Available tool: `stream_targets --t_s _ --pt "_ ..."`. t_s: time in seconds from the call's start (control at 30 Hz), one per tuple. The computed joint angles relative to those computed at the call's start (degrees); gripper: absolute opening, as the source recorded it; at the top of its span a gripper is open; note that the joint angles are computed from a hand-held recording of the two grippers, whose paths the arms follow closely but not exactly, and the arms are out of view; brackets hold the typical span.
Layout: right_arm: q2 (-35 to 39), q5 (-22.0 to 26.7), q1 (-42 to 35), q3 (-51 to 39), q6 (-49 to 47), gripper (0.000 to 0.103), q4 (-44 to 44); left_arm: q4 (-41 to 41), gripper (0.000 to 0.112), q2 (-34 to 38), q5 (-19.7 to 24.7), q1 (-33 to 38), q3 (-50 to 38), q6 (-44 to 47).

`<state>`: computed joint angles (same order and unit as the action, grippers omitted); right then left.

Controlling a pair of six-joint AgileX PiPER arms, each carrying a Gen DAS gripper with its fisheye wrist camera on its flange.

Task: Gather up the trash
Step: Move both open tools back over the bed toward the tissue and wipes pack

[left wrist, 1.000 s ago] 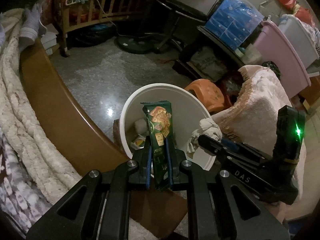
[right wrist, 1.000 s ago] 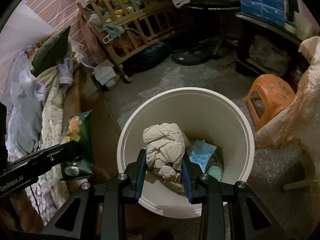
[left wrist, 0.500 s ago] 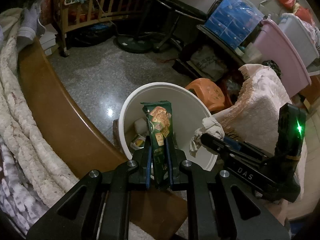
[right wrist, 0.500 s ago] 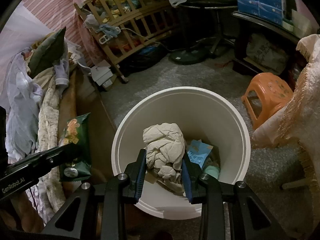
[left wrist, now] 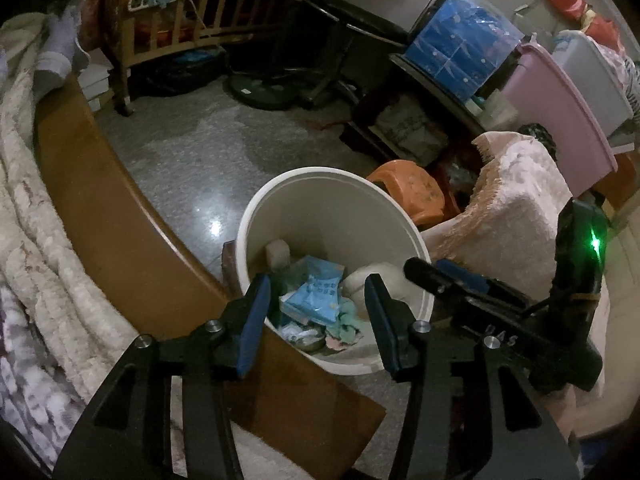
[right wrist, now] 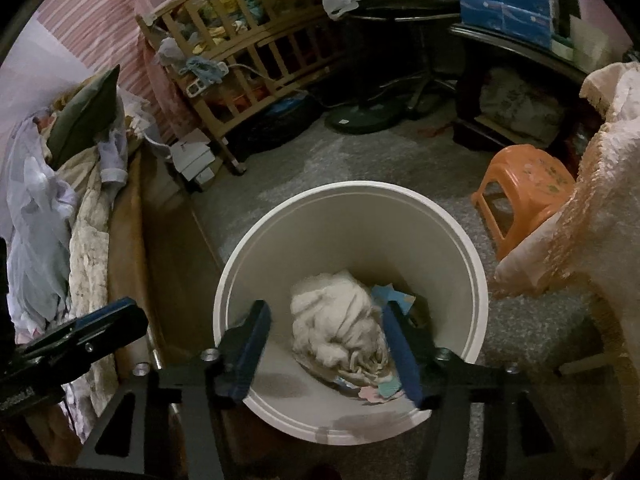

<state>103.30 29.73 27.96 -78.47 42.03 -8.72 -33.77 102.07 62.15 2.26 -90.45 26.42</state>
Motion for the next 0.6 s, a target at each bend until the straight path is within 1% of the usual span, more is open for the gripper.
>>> stream_targets --t_s 0.2,0.27,0.4,0.5,0.6 --pt "0.0 0.9 0.3 -0.7 -0.5 0.061 0.8 1.9 0.047 -2.2 -0.6 1.7 1.5 0.1" --pt "0.1 1.8 1.4 -1.8 -0.2 0.061 -0.3 3.1 0.047 -3.5 -1.5 2.6 2.7 0.0" --pt "1.0 4.6 4.3 -5.0 2.8 0.061 -5.2 5.0 0.047 -5.8 -2.5 5.0 4.5 -0.3" --pt "1.5 5.5 6.3 -6.8 3.2 0.061 -6.2 6.1 0.047 -7.7 -2.9 7.5 6.1 -0.2" --pt "2.6 7.5 9.3 -10.3 3.4 0.061 -7.6 6.4 0.047 -9.8 -3.2 10.8 8.2 0.7"
